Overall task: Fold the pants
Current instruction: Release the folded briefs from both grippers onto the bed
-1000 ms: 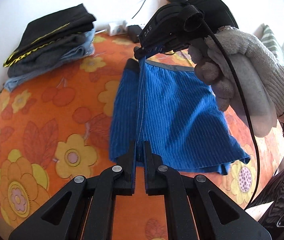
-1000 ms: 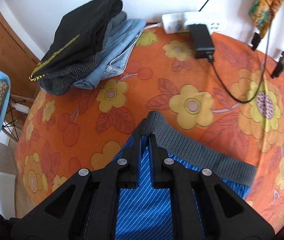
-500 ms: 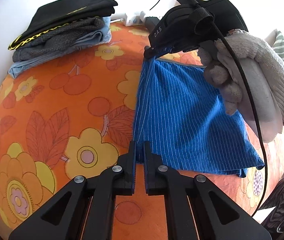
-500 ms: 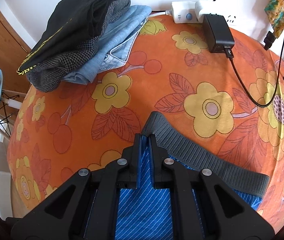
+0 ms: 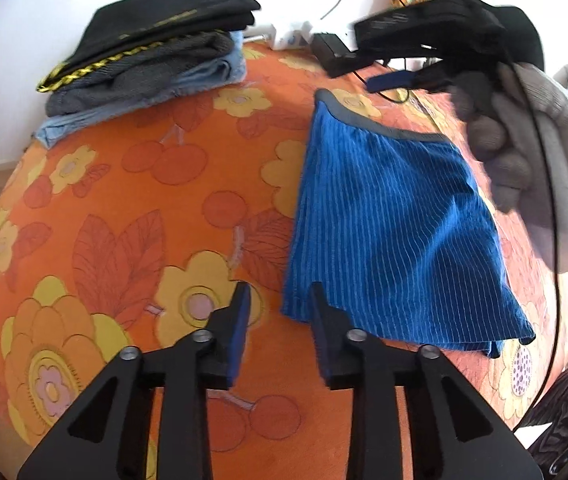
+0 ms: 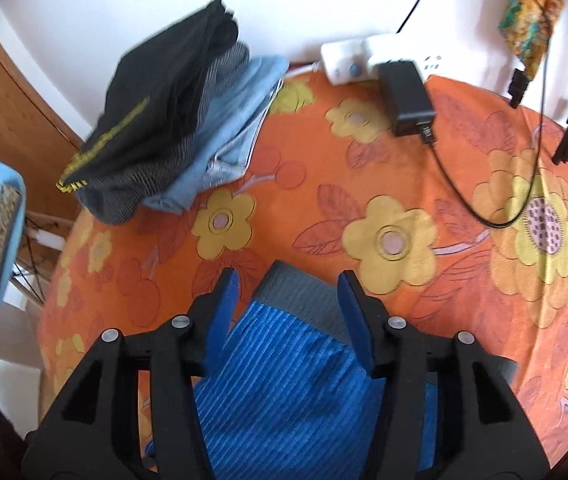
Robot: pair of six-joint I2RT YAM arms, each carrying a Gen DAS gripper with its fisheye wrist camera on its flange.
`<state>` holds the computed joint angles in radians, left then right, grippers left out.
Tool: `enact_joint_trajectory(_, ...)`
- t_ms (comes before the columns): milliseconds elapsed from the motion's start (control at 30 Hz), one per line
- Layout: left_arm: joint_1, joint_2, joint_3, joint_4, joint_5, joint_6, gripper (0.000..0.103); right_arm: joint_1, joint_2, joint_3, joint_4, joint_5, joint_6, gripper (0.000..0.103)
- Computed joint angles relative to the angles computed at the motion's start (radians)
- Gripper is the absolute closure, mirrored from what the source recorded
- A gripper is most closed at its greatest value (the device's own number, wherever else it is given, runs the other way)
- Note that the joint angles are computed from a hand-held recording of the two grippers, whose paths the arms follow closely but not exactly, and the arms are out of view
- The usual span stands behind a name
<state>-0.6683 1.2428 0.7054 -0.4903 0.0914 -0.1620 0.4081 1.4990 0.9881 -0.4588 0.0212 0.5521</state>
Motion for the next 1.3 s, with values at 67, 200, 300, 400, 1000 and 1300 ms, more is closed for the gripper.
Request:
enact_joint_trajectory(67,0.008,-0.023,0.001,-0.01,-0.004,0.001,0.072,-0.023,-0.07,-0.037,-0.012,-0.013,-0.019,0.049)
enact_joint_trajectory(200,0.023,-0.055,0.028,-0.022,-0.007,0.016,0.072,-0.057,-0.282,-0.154,-0.064,-0.076,-0.02,0.049)
enact_joint_trajectory(300,0.019,-0.033,0.077,-0.011,-0.001,0.008,0.072,-0.025,-0.47,-0.244,-0.153,-0.077,-0.005,0.049)
enact_joint_trajectory(400,0.001,0.019,0.14,0.004,0.012,0.008,0.072,0.087,-0.684,-0.354,-0.245,-0.013,0.056,0.05)
enact_joint_trajectory(1000,-0.023,0.328,0.246,0.1,0.087,-0.008,0.072,0.856,-0.736,-0.602,-0.246,0.329,0.58,0.07)
enact_joint_trajectory(1300,0.015,0.385,0.276,0.083,0.061,-0.02,0.07,0.944,-0.802,-0.601,-0.318,0.396,0.674,0.07)
